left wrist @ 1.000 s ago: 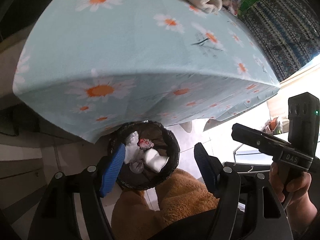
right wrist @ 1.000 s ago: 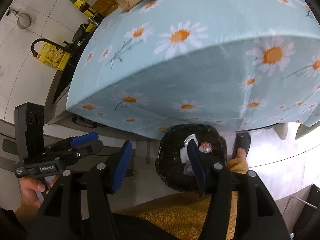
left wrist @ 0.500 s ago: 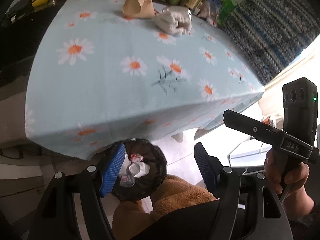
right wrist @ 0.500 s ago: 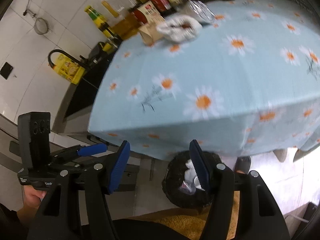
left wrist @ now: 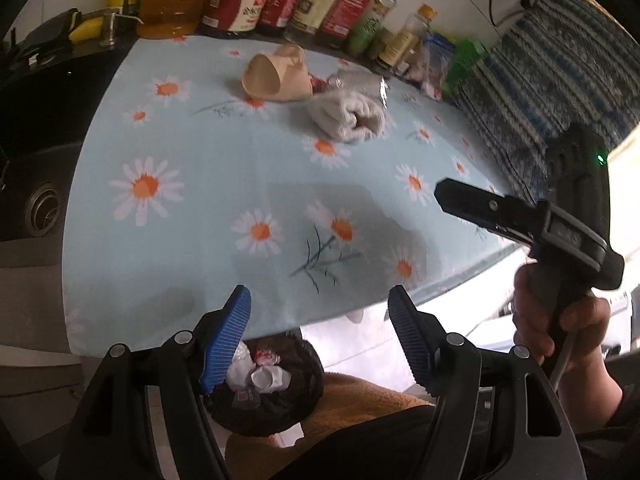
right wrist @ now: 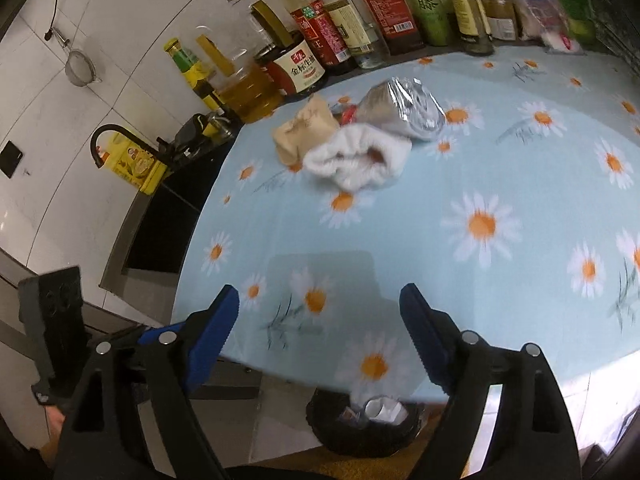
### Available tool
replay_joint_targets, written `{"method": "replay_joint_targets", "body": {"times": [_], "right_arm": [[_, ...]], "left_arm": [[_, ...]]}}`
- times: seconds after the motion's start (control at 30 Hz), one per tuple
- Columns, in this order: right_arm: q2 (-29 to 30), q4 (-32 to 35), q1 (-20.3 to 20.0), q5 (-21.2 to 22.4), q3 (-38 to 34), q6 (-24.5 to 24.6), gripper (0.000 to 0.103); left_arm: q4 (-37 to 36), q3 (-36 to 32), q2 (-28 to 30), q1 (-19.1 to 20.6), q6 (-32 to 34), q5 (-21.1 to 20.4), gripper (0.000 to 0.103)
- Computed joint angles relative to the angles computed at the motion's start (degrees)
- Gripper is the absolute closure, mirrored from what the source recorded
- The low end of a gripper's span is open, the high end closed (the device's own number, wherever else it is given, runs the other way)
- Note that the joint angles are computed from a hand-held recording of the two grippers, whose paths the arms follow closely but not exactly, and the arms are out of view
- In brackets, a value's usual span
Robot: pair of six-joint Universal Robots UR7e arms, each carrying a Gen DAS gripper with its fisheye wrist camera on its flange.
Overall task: Collect trash
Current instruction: 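Move both tools back up to the tablecloth, then grasp the foil-wrapped bag with the right tool while the left tool grasps the white knit cloth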
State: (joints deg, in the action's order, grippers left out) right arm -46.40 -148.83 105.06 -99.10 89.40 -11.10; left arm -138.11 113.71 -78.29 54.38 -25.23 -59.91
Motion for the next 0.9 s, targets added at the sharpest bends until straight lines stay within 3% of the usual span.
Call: {"method": "replay_joint_targets", "body": {"times": [0.3,0.57,0.7,0.77,0.83,0.87,0.9], "right_arm": [[8.26,6.97,-0.66,-1.99,-16.29,-3.96,0.015],[18.48,17.00,-1.81,-5.84,-35.91,-6.74,0.014],[25.27,30.45,-2.78,-4.04,-49.39,-7.53,0.013],[27.24,33.53,-2.92,-4.39,-52.93,-7.56,0.013],[28.24,34.37,-3.15,-3.81,-54.45,-9.08,0.021],[28.47,35.04,-3.27,-3.14,-54.98,-9.76,0.037],[28.23,34.76,-3.39,-2.33,-54.56,-10.32,0.037]], "left_arm": [[-1.05,-1.66,1.81,-0.03,-5.68,3.45,0.034],[-3.55,-3.36,4.06,-0.90,-9.13,6.88,0.034],[-3.82,-4.12,5.00,-1.23,-11.17,8.43,0.034],[-3.65,-4.48,5.47,-1.46,-11.98,9.06,0.034],[-3.30,-5.09,6.18,-1.59,-12.89,9.51,0.034],[-3.17,-5.41,6.51,-1.58,-13.17,9.63,0.034],[-3.10,-5.72,6.90,-1.59,-13.57,9.76,0.034]]}}
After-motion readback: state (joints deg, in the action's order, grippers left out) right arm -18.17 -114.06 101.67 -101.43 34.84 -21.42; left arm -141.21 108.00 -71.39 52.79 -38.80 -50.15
